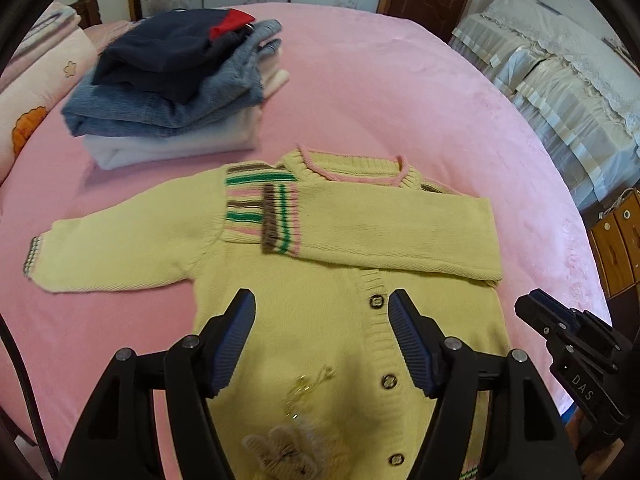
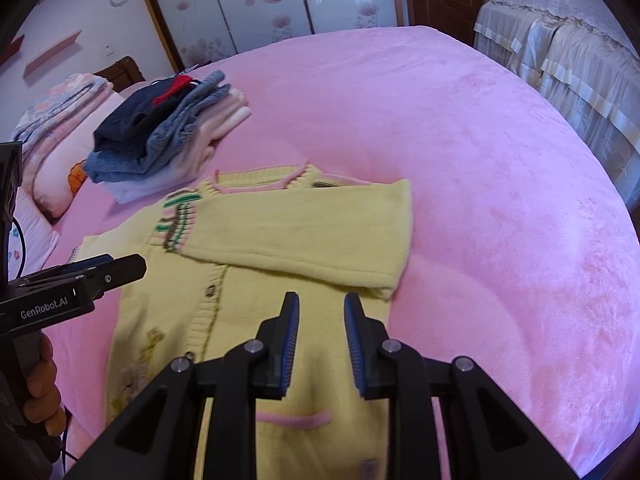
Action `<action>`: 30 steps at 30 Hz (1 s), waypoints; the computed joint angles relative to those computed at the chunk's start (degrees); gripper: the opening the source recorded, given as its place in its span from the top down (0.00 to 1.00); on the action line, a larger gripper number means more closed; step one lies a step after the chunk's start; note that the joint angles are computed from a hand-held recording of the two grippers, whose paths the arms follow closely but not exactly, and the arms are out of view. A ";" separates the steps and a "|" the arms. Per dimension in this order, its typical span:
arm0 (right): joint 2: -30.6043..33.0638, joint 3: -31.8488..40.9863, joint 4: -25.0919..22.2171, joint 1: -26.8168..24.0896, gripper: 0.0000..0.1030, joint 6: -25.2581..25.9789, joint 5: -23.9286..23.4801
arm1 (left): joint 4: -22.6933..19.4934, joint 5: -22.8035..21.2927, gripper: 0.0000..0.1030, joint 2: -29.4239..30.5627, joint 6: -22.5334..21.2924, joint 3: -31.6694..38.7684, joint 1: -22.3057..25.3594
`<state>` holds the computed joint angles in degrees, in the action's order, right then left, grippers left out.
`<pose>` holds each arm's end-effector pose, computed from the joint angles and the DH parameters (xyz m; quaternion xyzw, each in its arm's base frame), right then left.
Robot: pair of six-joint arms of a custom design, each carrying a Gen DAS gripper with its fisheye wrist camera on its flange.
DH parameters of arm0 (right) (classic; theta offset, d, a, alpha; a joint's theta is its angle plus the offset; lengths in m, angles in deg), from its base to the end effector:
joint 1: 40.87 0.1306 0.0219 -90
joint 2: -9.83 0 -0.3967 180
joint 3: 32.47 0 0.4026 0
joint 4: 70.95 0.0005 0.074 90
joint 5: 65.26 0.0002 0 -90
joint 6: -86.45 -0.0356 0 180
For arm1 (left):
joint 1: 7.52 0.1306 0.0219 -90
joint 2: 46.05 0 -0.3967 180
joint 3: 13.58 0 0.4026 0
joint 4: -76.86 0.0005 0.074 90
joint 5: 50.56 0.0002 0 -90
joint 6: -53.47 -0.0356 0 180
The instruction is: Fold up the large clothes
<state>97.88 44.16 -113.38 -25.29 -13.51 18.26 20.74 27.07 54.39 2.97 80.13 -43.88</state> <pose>0.4493 0.1289 0.3589 -0.0640 0.9471 0.1209 0.2902 0.4416 -0.3162 0.3767 -0.0518 0.9653 -0.0608 0.2484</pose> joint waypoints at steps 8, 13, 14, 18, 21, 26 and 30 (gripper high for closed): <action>-1.89 1.62 -1.08 6.52 0.76 0.72 2.31 | -0.11 -2.58 0.34 -10.93 1.90 -9.21 1.55; -0.66 3.91 -1.43 10.91 0.68 0.66 2.79 | -0.97 -3.59 0.34 -17.18 3.44 -15.33 4.57; -0.21 4.40 -1.52 11.71 0.68 0.67 2.88 | -1.07 -3.57 0.34 -18.48 3.86 -16.71 5.50; 1.65 6.12 -1.14 15.04 0.68 1.01 3.42 | -1.53 -3.03 0.34 -22.02 4.94 -21.26 9.40; 3.52 7.58 -1.15 17.36 0.68 0.79 3.42 | -1.17 -1.94 0.34 -23.72 5.26 -23.91 12.30; 6.72 9.64 -0.76 20.47 0.68 0.42 3.51 | 2.75 2.88 0.34 -26.19 5.44 -29.16 19.10; 9.44 11.66 -0.78 22.07 0.68 -0.10 4.23 | 8.07 9.58 0.34 -26.25 6.19 -32.56 25.85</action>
